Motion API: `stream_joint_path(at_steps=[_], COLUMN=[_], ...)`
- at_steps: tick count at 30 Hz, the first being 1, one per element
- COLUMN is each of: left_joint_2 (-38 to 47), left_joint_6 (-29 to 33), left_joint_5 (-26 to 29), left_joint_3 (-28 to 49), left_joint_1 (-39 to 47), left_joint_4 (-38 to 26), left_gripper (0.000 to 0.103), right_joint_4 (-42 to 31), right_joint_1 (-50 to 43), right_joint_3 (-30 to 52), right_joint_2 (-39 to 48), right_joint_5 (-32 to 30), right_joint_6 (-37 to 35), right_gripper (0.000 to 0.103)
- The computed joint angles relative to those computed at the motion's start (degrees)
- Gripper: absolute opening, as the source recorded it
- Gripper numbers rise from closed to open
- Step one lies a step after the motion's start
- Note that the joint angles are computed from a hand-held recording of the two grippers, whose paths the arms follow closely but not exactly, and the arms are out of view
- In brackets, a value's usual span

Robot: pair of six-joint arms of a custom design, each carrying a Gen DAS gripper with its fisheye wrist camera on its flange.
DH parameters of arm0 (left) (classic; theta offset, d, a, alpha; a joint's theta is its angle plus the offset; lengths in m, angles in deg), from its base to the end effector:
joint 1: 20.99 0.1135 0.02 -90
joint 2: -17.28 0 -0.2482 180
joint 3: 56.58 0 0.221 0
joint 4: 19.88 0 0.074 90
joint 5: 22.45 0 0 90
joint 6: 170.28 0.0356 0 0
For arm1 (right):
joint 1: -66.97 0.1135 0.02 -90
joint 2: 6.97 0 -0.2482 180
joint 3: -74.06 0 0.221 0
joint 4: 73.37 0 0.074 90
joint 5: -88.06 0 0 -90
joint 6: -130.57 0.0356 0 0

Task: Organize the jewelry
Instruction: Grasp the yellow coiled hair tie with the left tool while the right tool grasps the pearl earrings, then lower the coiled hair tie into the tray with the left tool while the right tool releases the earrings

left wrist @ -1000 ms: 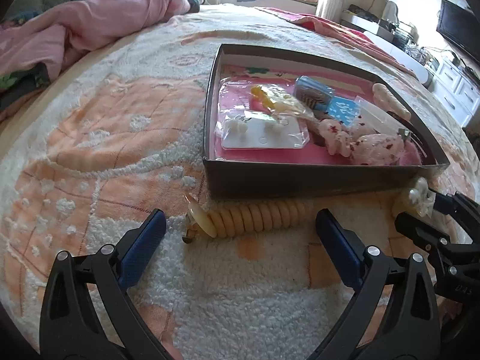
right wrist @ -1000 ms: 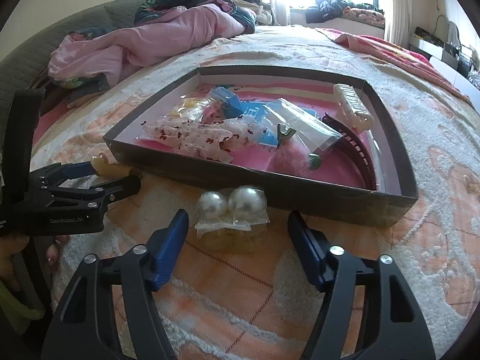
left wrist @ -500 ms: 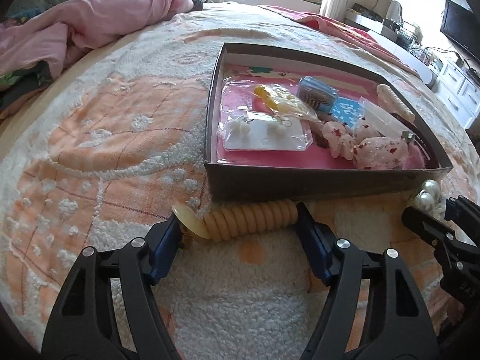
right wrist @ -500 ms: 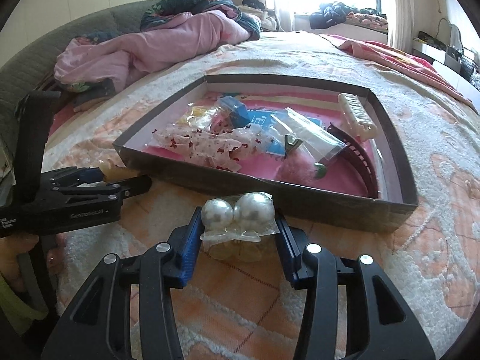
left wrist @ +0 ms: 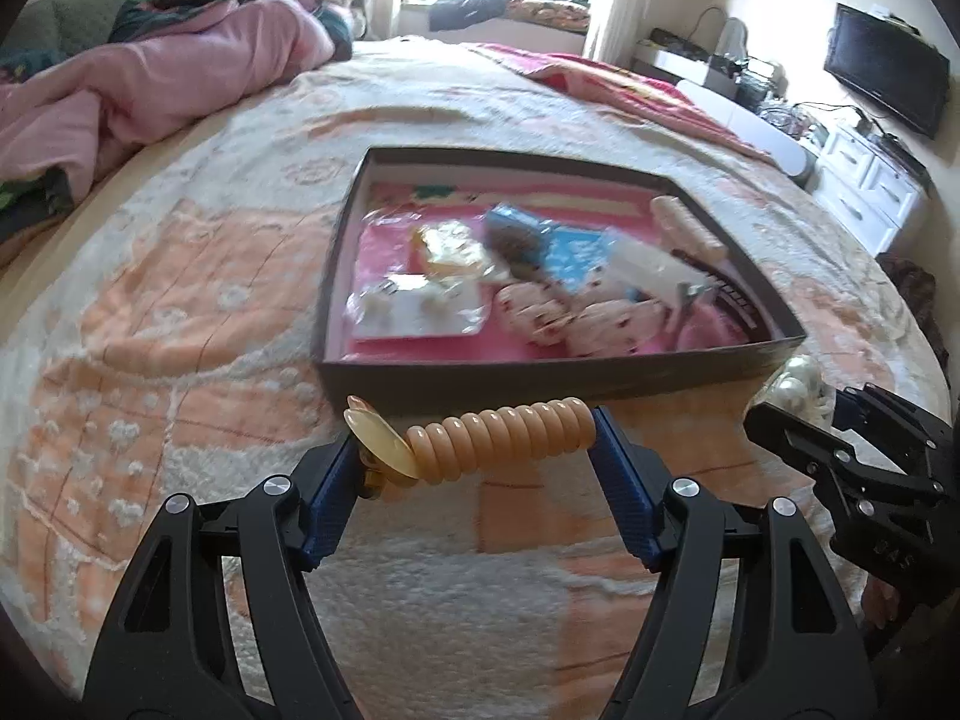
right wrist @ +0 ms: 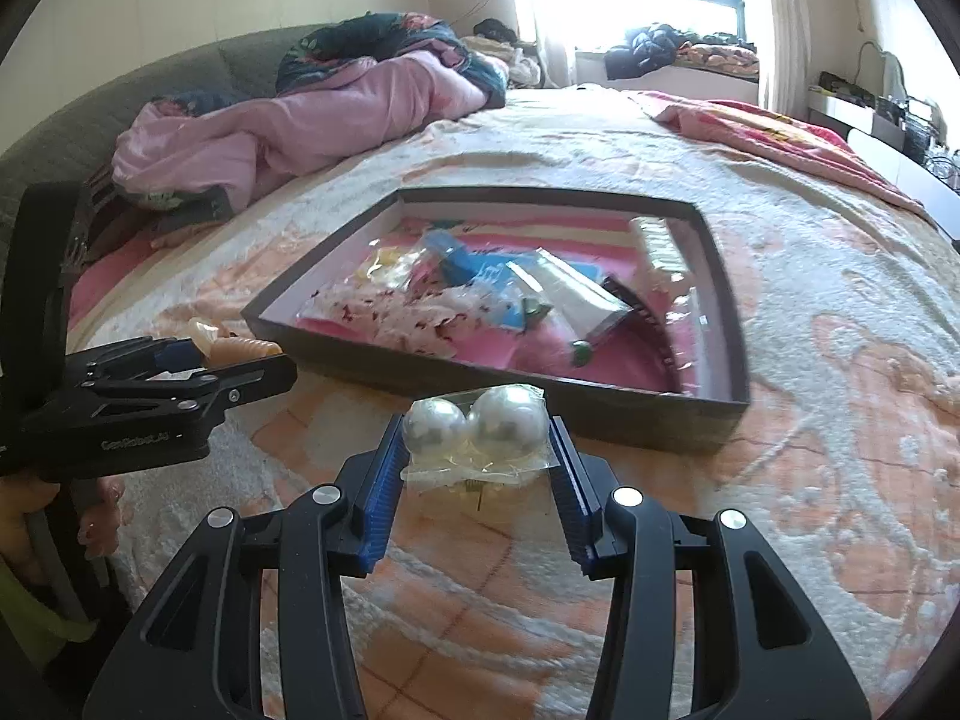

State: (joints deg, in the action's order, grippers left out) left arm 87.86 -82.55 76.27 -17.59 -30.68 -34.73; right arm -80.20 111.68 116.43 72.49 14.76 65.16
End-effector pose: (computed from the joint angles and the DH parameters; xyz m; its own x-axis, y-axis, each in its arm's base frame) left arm 0.1972 -0.0391 0.1527 -0.7244 0.0840 -0.6842 0.2409 0.9608 -0.1371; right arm 0.1698 0.1537 0.1493 -0.6674 -0.0999 -0.7379 -0.2738 0.9544 0.1185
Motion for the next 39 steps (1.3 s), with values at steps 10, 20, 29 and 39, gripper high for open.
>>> stream_joint_path(at_steps=[10,20,29,39], left_joint_2=[1.1,7.3,15.0,22.3], left_joint_6=[-1.7,-2.8,-2.5,-2.1], left_joint_5=[-2.2,-3.9,-5.4,-4.9], left_joint_3=[4.3,9.9,14.6,18.8], left_joint_1=[-4.7,-7.3,-7.7,-6.0], left_joint_4=[-0.1,2.1,4.6,6.0], left_gripper=[0.063,0.063,0.063,0.063], right_joint_4=[-2.4,-2.2,0.0,2.1], right_joint_1=[-4.8,-9.5,-13.4,-14.4], right_joint_3=[-1.8,-1.3,-0.1,3.9], right_joint_2=[-7.3,-9.0,-6.7,1.1], right_joint_5=[0.8,0.4,-0.9,-2.2], right_joint_6=[-1.5,-4.4,-6.3,-8.8], right_gripper=[0.044,0.044,0.044,0.044])
